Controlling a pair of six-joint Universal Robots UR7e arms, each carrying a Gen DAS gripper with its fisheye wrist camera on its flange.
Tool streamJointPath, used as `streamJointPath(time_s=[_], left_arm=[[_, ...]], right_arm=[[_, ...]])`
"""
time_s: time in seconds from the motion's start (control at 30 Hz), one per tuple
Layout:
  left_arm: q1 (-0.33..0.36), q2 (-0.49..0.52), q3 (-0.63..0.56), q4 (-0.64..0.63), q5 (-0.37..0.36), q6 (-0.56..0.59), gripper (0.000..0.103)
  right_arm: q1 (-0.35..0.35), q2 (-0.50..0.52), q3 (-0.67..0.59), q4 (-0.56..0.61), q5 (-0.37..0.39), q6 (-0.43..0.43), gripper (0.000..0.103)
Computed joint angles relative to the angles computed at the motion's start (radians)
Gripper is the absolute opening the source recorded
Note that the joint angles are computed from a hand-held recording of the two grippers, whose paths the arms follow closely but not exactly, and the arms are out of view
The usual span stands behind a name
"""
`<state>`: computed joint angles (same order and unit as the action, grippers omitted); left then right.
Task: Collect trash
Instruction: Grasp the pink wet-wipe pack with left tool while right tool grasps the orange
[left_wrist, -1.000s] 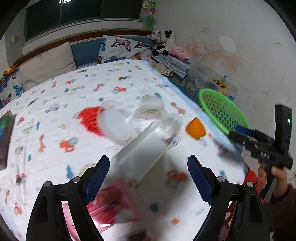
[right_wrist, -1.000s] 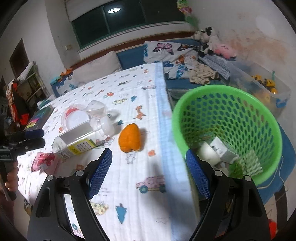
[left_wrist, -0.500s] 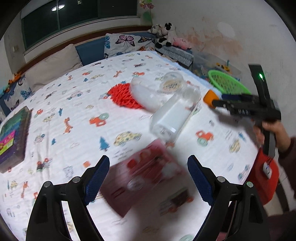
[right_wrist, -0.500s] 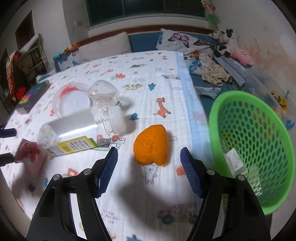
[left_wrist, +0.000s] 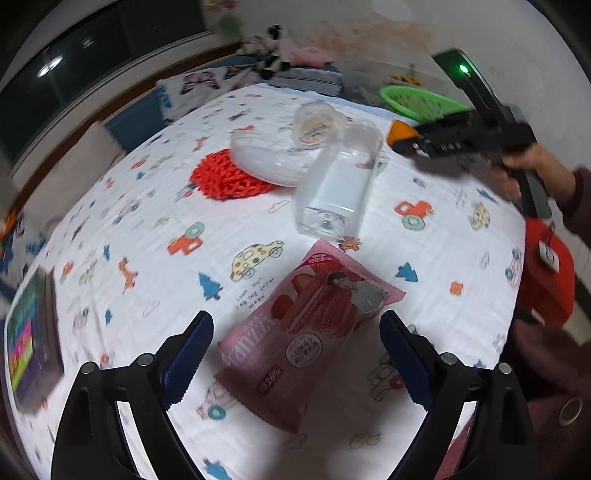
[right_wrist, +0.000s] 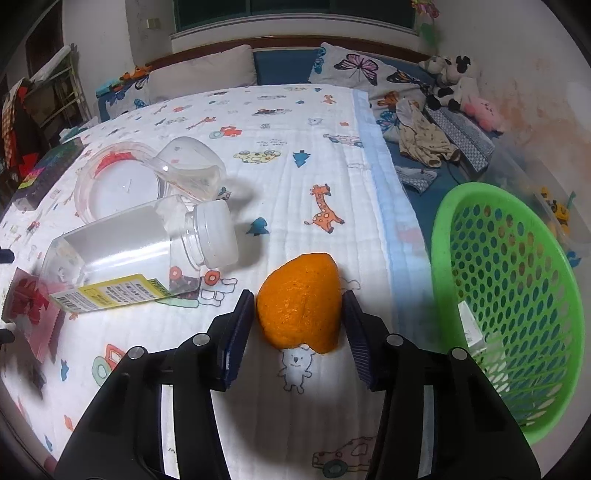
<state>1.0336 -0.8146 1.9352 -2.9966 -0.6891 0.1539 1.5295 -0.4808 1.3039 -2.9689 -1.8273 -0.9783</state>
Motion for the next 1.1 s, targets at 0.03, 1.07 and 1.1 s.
streamJointPath(time_s=[0.03, 1.07, 1.1], left_arm=[[0.004, 0.002, -0.007, 0.006, -0.006, 0.022, 0.089], [0.022, 0.014, 0.003, -0.016, -0.109, -0.035, 0.041], [0.018, 0.009, 0.01, -0.02, -0.114, -0.047, 0.041]], right_arm=[[0.001, 0.001, -0.002, 0.0, -0.002, 0.002, 0.046], [-0.028, -0.112, 0.111, 0.037, 0.108, 0.096, 0.043], [-0.028, -0.116, 0.114, 0.036, 0.111, 0.095, 0.043]])
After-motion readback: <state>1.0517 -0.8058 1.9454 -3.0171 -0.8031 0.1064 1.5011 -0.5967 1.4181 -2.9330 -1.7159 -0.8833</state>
